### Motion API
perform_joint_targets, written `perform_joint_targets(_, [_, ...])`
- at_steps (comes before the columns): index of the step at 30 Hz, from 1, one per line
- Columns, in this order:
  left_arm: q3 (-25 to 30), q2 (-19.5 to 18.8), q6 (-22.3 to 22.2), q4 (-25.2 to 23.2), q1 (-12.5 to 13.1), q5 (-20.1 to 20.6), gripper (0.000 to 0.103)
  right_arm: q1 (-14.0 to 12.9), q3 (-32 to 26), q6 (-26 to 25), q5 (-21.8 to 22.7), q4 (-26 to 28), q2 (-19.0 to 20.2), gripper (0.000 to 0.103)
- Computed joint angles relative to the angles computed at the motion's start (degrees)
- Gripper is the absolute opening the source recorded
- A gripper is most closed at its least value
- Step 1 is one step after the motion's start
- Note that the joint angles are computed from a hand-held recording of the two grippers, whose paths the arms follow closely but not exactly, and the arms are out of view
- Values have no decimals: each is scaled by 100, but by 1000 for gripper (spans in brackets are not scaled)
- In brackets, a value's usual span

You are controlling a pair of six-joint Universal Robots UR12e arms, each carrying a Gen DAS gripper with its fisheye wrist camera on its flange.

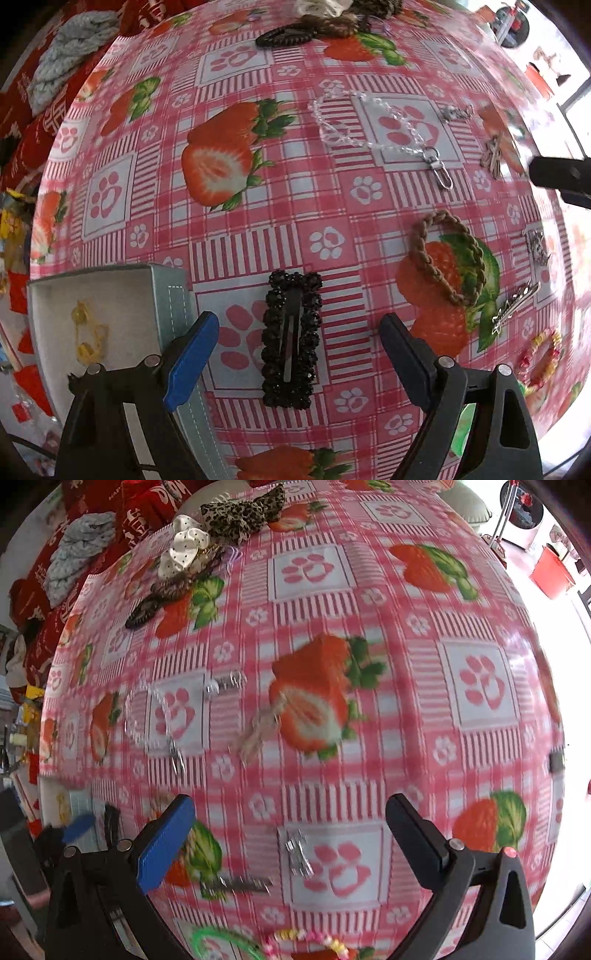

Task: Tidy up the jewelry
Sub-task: 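Move both open tools back over the jewelry on the tablecloth, then grasp the black beaded hair clip with the left tool while the right tool grasps a silver clasp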

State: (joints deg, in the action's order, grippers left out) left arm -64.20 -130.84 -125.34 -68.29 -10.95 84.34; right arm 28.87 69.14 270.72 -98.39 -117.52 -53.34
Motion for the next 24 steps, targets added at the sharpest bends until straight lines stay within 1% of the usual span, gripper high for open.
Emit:
perform_joint_targets(1, [39, -21, -39, -54, 4, -17, 94, -24, -42, 31, -16, 24, 33, 101])
perform_joint_targets(3, [88, -53, -83, -109, 9, -43, 94, -68, -137, 117, -17, 122, 101, 92])
perform_joint_targets(4, [89, -54, -106, -128, 12, -58, 94, -95, -183, 186, -6, 153, 141, 91])
perform_joint_targets(5, [100, -60, -147, -164, 12, -74, 94, -110, -209, 229, -8, 158, 166, 87])
perform_joint_targets(6, [140, -84, -186, -220, 17, -90, 94, -128, -253, 271, -9, 177, 206, 81])
perform_joint_targets(7, [188, -108, -242, -295, 18, -105, 94, -144, -306, 293, 4, 224, 246, 80])
perform_joint_targets(10, [190, -116, -242, -296, 37, -117, 94, -158, -626, 282, -116, 701, 410, 79])
perform_joint_targets(12, [207, -131, -232, -324, 53, -124, 94, -161, -859, 226, -211, 1070, 515, 71])
perform_joint_targets(13, [243, -149, -201, -372, 56, -131, 92, -162, -995, 192, -240, 1297, 577, 70])
perform_joint_targets(15, [208, -110, -148, -376, 59, -161, 87, -169, -1170, 132, -246, 1573, 662, 64])
perform_joint_targets(16, [153, -64, -101, -357, 62, -178, 80, -166, -1257, 93, -254, 1726, 700, 61])
perform_joint_targets(17, [105, -25, -38, -333, 61, -198, 73, -162, -1314, 48, -280, 1816, 726, 56])
perform_joint_targets(18, [68, 6, 25, -311, 54, -205, 70, -157, -1334, -27, -302, 1838, 737, 54])
perform_joint_targets(19, [41, 28, 78, -292, 48, -206, 63, -159, -1383, -93, -308, 1862, 767, 52])
perform_joint_targets(20, [32, 42, 128, -313, 46, -220, 56, -156, -1396, -156, -311, 1857, 773, 46])
perform_joint_targets(21, [-8, 68, 128, -299, 31, -226, 53, -156, -1426, -226, -321, 1867, 788, 33])
perform_joint_targets(22, [-30, 84, 140, -285, 26, -232, 44, -157, -1471, -295, -331, 1890, 809, 26])
perform_joint_targets(23, [-49, 98, 165, -280, 27, -253, 37, -153, -1579, -332, -331, 1955, 868, 20])
perform_joint_targets(24, [-73, 112, 174, -266, 25, -240, 37, -150, -1609, -340, -329, 1984, 881, 20])
